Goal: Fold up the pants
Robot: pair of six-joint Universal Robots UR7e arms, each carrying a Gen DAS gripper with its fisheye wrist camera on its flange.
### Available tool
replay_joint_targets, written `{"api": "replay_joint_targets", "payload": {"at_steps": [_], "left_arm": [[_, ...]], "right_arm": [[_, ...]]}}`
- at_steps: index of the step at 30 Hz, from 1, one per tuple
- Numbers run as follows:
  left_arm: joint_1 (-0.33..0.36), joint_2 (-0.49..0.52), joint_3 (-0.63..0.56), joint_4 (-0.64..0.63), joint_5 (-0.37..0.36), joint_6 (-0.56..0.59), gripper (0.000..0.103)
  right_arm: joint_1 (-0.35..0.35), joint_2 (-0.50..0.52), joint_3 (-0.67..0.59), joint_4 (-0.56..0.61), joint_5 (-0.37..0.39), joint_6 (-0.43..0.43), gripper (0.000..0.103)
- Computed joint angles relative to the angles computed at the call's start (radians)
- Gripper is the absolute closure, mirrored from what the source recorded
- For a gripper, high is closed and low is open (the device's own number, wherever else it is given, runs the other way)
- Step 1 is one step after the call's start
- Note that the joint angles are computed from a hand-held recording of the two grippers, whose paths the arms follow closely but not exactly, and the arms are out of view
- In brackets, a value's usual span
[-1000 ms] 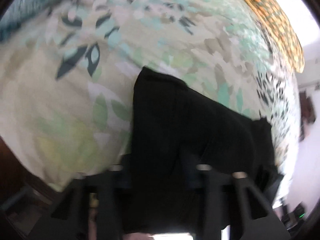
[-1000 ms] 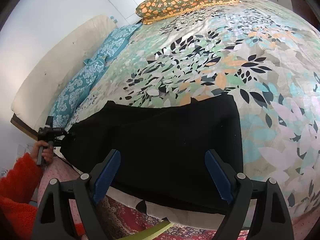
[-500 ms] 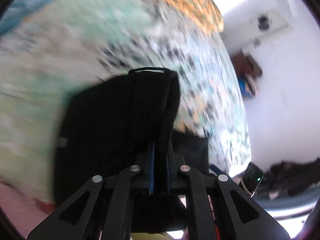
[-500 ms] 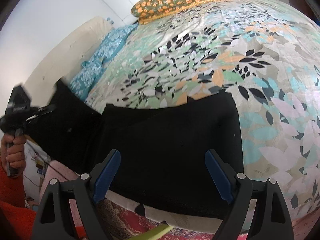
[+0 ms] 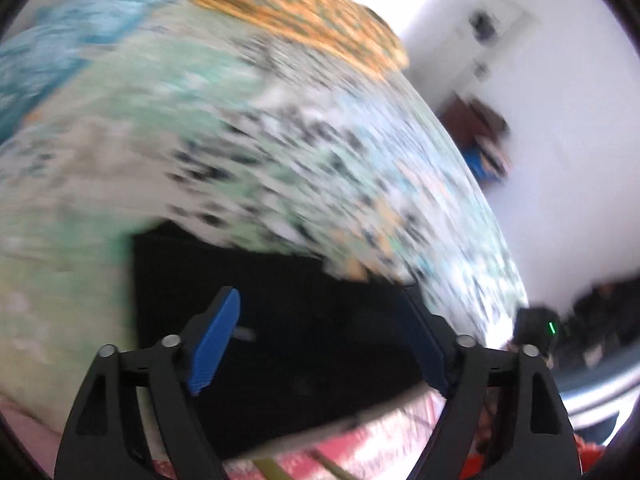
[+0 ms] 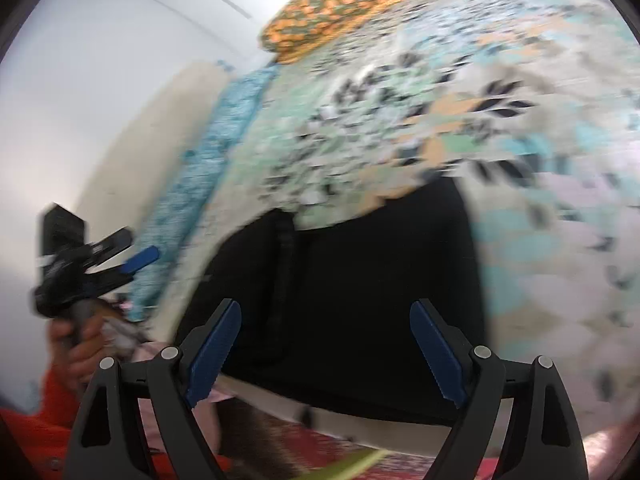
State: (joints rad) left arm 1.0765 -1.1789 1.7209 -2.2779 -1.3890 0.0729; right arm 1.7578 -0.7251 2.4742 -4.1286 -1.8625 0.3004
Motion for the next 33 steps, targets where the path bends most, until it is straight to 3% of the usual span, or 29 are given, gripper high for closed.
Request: {"api": "replay_joint_targets", "payload": {"at_steps": [3,5,8,10,13,16,20,22,24,29,31,33], "left_arm": [[0.049,-0.024,0.028,-0.113,0.156,-0.025,0.018],[0.079,-0.032,0.061,-0.177,0.223,-0.032,0.018],[0.133,-0.037,0.118,-0.268,0.280,-0.028,0.019],[0.154,-0.029,0.121,-0.236,0.335,-0.066,0.023],[0.174,-0.012,0.096,-0.247,0.274,-0.085,0.025],[0.152,-0.005,0.119,-0.302,0.327,-0.028,0.024],[0.159,0.004,0.110,-0.263,0.311,-0.046,0.024],[0.165,0.008,0.104,-0.250,0.310,-0.053,0.024],[0.165,0.010,0.104,-0.251,0.315,-0.050,0.024],[0.168,0.007,0.105,-0.247,0.327,-0.062,0.024],[0.171,0.011,0.100,-0.238,0.330,-0.075,0.024],[0.174,0.012,0.096,-0.231,0.331,-0.086,0.024]], "right_arm": [[-0.044,0.033,-0.045,0.037,0.211,-0.018,0.017],[-0.068,0.049,-0.080,0.085,0.308,-0.007,0.017],[-0.110,0.069,-0.133,0.162,0.401,0.045,0.017],[-0.134,0.083,-0.163,0.201,0.433,0.072,0.017],[-0.143,0.089,-0.215,0.317,0.408,0.071,0.017],[-0.157,0.078,-0.238,0.423,0.431,0.041,0.018],[-0.170,0.057,-0.259,0.554,0.510,-0.007,0.020],[-0.163,0.040,-0.262,0.604,0.498,-0.022,0.021],[-0.150,0.025,-0.273,0.661,0.438,-0.013,0.021],[-0.180,0.021,-0.279,0.721,0.532,-0.027,0.021],[-0.216,0.042,-0.273,0.675,0.641,-0.024,0.025],[-0.233,0.055,-0.267,0.638,0.666,-0.005,0.029]]}}
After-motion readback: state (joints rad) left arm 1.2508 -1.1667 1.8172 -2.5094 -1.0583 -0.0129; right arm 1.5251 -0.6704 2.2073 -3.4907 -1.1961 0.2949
